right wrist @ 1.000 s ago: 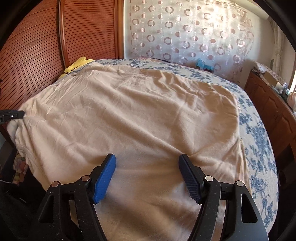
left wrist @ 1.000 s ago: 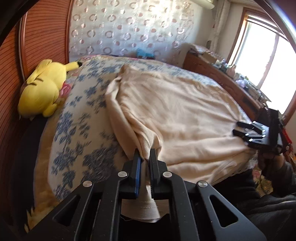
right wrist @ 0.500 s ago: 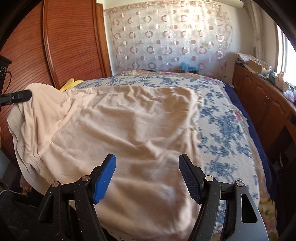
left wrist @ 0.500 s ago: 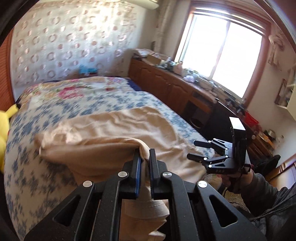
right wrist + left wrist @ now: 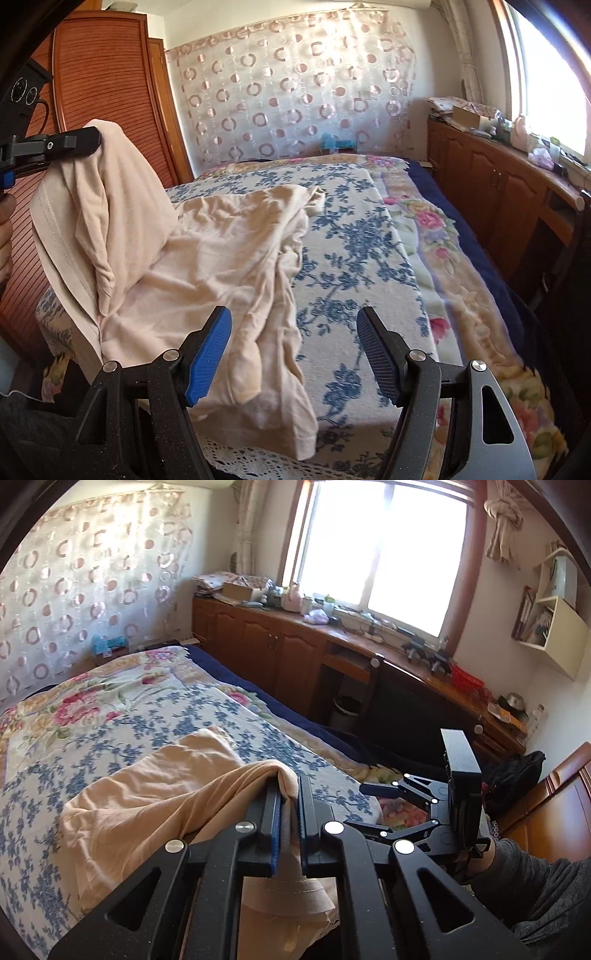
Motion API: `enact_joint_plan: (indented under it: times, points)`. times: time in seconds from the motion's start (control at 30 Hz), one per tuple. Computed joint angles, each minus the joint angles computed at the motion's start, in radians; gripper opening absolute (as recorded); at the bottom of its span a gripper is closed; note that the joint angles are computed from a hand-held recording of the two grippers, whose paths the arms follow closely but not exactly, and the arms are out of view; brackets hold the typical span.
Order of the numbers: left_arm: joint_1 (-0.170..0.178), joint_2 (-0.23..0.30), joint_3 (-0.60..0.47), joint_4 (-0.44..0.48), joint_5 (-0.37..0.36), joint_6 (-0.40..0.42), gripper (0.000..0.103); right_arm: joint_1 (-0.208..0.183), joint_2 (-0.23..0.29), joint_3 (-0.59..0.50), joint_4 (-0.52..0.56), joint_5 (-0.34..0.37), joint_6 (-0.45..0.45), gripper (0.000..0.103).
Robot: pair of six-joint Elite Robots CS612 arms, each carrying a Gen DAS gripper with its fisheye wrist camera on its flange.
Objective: Fold small clothes
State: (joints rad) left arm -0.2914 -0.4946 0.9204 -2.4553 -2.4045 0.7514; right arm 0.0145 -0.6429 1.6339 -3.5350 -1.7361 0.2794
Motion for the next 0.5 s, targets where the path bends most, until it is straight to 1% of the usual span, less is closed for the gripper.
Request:
enact_joint_plan:
  times: [0.13, 0.2, 0.27, 0.3, 0.33, 0.37, 0.4, 0.43, 0.47, 0.5]
  points:
    - [-0.014, 0.003, 0.004, 0.025, 0.044, 0.011, 0.009, 0.002, -0.007, 0.018, -0.006, -0.008, 0.014, 0.072]
    - [-0.018, 0.003, 0.009, 0.018, 0.078, 0.015, 0.009, 0.005, -0.010, 0.022, -0.004, -0.012, 0.020, 0.072]
    - [-0.016, 0.008, 0.006, 0.006, 0.096, 0.008, 0.020, 0.002, -0.014, 0.026, 0.001, -0.006, 0.023, 0.072]
    - [-0.013, 0.010, 0.007, -0.007, 0.097, -0.002, 0.030, 0.002, -0.014, 0.026, 0.003, -0.005, 0.026, 0.072]
    - [-0.011, 0.014, 0.004, -0.021, 0.099, -0.013, 0.043, 0.003, -0.017, 0.028, 0.003, -0.005, 0.028, 0.072]
    - [-0.007, 0.019, -0.001, -0.031, 0.096, -0.024, 0.048, 0.004, -0.018, 0.025, 0.008, -0.004, 0.031, 0.072]
    - [-0.003, 0.026, -0.013, -0.029, 0.095, -0.033, 0.057, 0.004, -0.018, 0.023, 0.010, -0.002, 0.031, 0.072]
    - [0.003, 0.032, -0.023, -0.029, 0.099, -0.047, 0.071, 0.000, -0.019, 0.021, 0.011, 0.004, 0.027, 0.072]
    - [0.008, 0.038, -0.032, -0.039, 0.100, -0.059, 0.076, -0.001, -0.018, 0.019, 0.012, 0.007, 0.023, 0.072]
    - [0.014, 0.045, -0.037, -0.066, 0.104, -0.079, 0.078, -0.003, -0.016, 0.014, 0.013, 0.011, 0.019, 0.072]
